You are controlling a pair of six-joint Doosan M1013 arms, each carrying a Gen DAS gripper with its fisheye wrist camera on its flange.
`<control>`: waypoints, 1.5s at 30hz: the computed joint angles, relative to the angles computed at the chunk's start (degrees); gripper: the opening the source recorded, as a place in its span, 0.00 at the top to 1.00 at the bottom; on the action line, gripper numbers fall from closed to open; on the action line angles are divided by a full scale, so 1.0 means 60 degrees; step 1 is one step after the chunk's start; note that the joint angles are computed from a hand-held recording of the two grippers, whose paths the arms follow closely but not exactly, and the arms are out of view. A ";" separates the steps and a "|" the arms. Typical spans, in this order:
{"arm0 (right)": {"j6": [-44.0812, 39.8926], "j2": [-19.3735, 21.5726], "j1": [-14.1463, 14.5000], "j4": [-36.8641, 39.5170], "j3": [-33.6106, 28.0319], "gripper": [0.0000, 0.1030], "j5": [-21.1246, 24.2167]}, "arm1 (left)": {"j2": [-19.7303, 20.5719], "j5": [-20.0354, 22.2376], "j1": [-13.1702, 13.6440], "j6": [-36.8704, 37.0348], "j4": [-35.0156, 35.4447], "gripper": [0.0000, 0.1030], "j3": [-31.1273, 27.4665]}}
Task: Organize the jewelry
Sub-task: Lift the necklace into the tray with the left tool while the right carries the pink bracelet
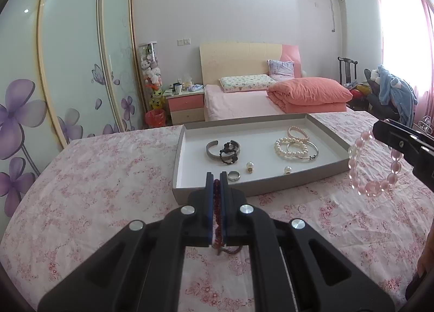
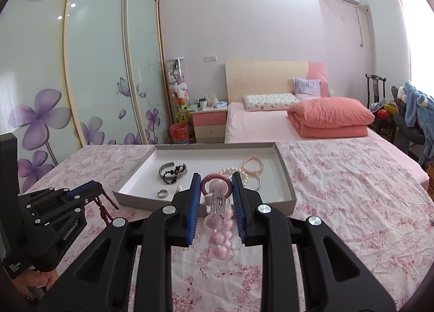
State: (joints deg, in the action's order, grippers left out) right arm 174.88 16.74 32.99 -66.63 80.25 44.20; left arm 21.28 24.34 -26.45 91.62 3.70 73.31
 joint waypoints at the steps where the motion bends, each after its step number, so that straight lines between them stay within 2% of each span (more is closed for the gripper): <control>1: 0.0052 0.0005 0.0016 -0.0105 -0.0002 0.77 0.0025 | -0.0007 -0.0023 0.0003 0.0016 -0.0018 0.95 0.0009; 8: 0.0645 0.0023 0.0112 -0.1175 0.0019 0.77 0.0192 | -0.0005 -0.0297 0.0069 0.0442 -0.0740 0.95 -0.0076; 12: 0.0968 0.0051 0.0090 -0.1755 -0.0057 0.77 0.0211 | 0.0109 -0.0357 0.0133 0.0892 -0.1579 0.95 -0.0427; 19: 0.1493 0.0191 -0.0060 -0.2387 -0.0305 0.76 0.0261 | 0.0338 -0.0720 0.0091 0.0743 -0.1518 0.95 -0.0880; 24: 0.1641 0.0380 -0.0197 -0.2593 -0.0542 0.77 0.0191 | 0.0621 -0.0565 0.0104 0.0915 -0.1784 0.95 -0.1293; 32: 0.1494 0.0721 -0.0530 -0.2112 -0.0966 0.76 -0.0164 | 0.1396 0.0125 0.0188 0.1214 -0.2376 0.95 -0.2326; 45: 0.0459 0.1381 -0.0919 -0.0531 -0.1726 0.76 -0.0497 | 0.2429 0.1121 0.0133 0.0953 -0.2090 0.95 -0.3678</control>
State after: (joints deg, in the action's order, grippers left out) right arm 177.64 25.03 27.48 -69.82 69.89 41.22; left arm 35.85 31.06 -25.66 97.33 -8.84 51.24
